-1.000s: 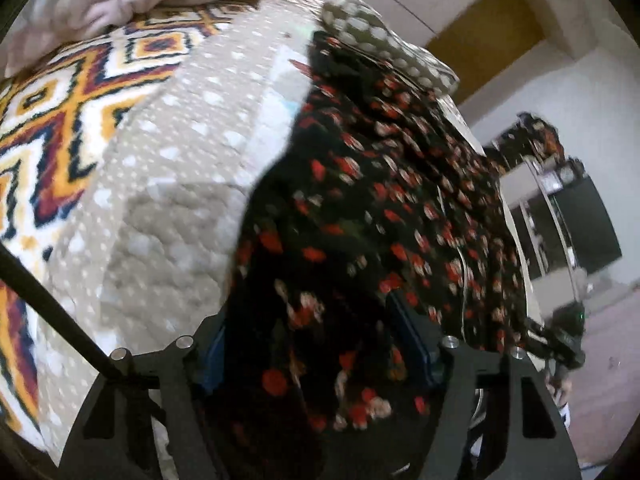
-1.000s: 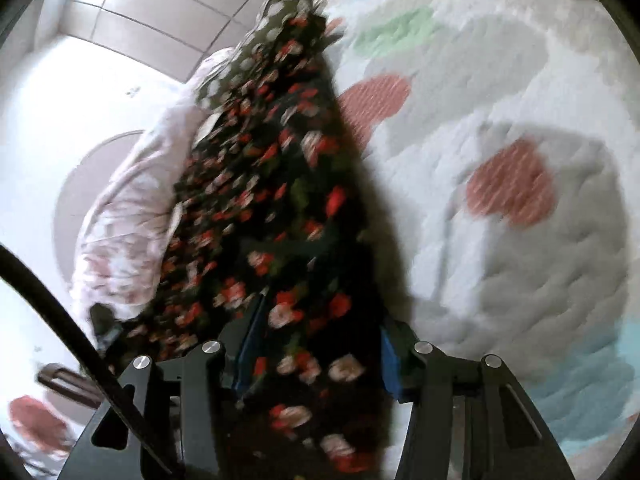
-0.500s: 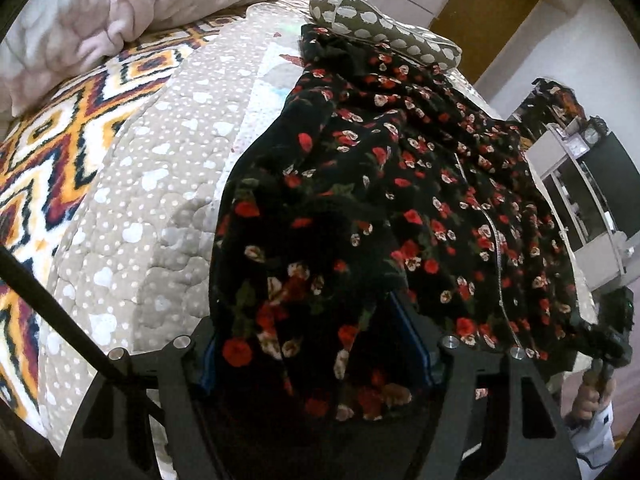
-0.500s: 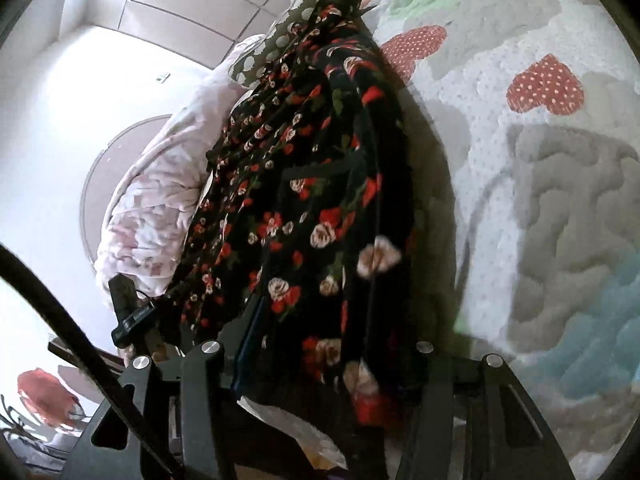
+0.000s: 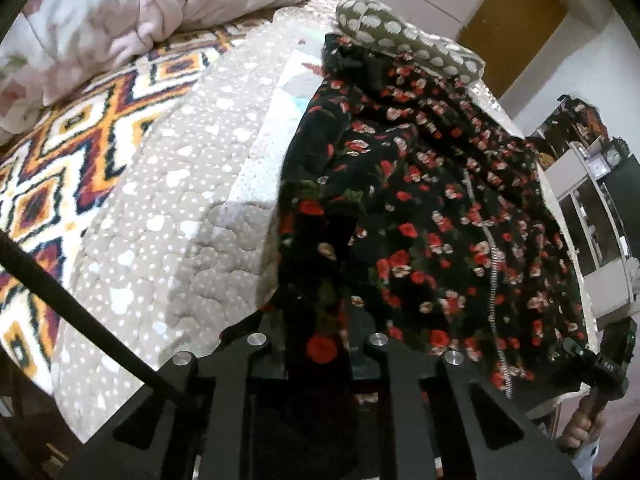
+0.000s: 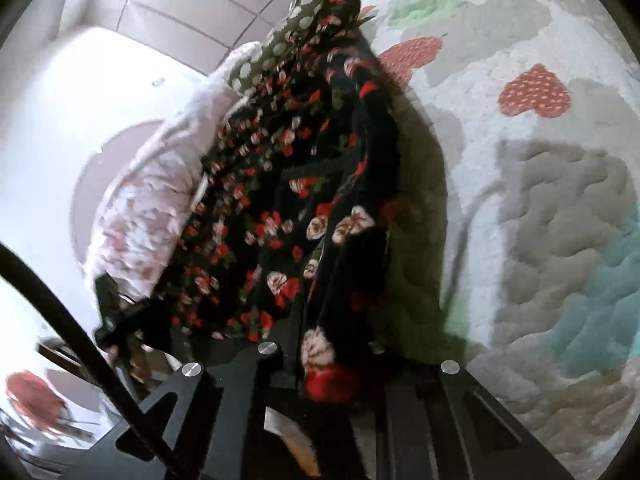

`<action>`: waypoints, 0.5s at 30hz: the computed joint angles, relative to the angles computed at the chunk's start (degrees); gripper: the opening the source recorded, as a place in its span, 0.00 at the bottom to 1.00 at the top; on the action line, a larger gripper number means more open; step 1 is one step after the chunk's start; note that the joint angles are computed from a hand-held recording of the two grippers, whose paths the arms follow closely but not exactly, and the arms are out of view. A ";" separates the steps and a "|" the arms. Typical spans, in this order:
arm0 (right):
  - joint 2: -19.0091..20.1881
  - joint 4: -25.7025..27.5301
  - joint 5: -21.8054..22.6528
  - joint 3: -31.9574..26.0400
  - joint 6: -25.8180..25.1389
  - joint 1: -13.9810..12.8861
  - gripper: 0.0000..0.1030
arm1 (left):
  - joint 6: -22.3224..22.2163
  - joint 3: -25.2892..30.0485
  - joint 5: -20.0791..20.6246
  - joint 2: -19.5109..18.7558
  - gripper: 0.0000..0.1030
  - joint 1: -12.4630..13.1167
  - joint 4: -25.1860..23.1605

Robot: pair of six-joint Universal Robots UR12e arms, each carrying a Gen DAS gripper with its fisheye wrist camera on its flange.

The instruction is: Fold large clothes

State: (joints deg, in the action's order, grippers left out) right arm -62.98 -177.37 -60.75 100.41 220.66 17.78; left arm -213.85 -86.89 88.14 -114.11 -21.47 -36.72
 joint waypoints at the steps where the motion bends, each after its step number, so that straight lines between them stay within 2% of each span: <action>1: -0.43 -0.02 0.42 0.33 -0.43 -0.26 0.12 | -0.05 -0.08 0.50 0.27 0.14 -0.29 0.32; 9: -4.61 3.49 0.09 2.64 -6.12 -0.62 0.11 | -0.96 -2.28 0.49 2.86 0.13 -2.47 2.76; 15: -6.98 4.95 -0.75 6.32 -5.68 -0.90 0.11 | -3.80 -7.49 -0.37 4.87 0.14 -3.34 5.84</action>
